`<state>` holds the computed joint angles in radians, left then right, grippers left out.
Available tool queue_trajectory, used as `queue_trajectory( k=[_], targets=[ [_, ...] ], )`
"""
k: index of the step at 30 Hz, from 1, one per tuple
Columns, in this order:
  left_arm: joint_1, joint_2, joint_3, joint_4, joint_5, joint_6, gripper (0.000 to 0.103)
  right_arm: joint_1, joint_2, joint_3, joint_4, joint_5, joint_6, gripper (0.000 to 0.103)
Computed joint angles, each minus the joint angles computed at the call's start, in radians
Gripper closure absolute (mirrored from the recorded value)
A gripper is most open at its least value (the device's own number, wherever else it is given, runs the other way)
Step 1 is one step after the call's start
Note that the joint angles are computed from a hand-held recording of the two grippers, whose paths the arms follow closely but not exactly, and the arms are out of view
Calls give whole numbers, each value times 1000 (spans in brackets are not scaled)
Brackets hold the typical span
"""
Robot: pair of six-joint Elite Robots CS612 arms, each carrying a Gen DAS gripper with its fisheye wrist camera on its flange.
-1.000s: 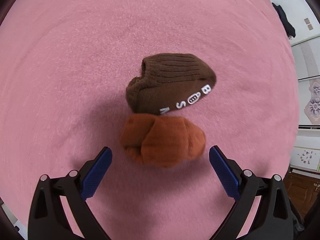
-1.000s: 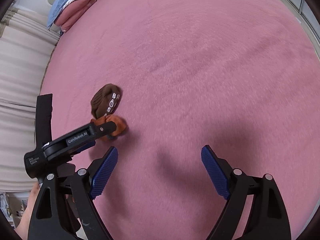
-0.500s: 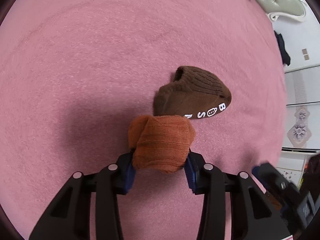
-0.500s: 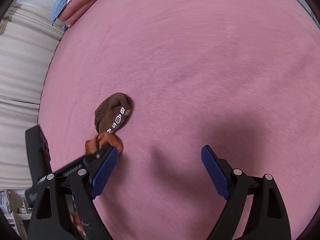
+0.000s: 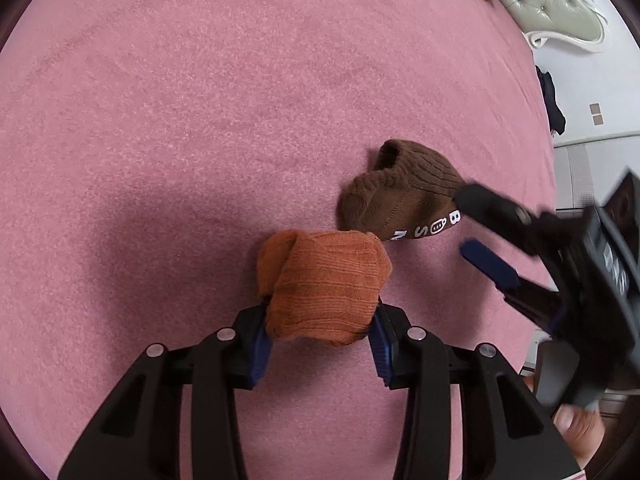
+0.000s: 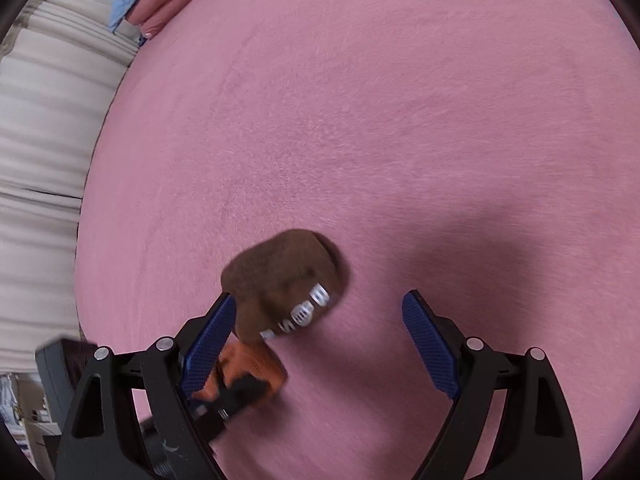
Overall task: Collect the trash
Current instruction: 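Grasp the orange knit hat with left tool while right tool grasps brown knit hat, then carry both knit hats to the yellow bin and open both tools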
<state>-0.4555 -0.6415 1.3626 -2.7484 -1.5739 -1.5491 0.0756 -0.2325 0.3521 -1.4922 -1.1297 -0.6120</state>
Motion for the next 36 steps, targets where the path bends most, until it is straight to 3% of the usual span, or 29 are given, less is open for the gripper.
queue_trajectory(
  k=[2, 5, 15, 24, 32, 36],
  targets=[
    [-1, 0, -3, 9, -1, 11, 62, 7, -3, 12, -23, -18, 29, 28],
    [4, 30, -59, 28, 2, 5, 62, 12, -21, 47, -50, -28, 24, 81],
    [-25, 1, -16, -8, -6, -35, 62, -33, -166, 324, -180, -60, 36, 87],
    [-106, -30, 43, -65, -82, -49, 62, -114, -322, 589, -248, -96, 26, 87],
    [-171, -51, 26, -10, -152, 87, 62, -194, -447, 778, -297, -107, 32, 87],
    [-196, -59, 4, 23, -180, 171, 62, -237, -507, 868, -341, -99, 79, 87]
  ],
)
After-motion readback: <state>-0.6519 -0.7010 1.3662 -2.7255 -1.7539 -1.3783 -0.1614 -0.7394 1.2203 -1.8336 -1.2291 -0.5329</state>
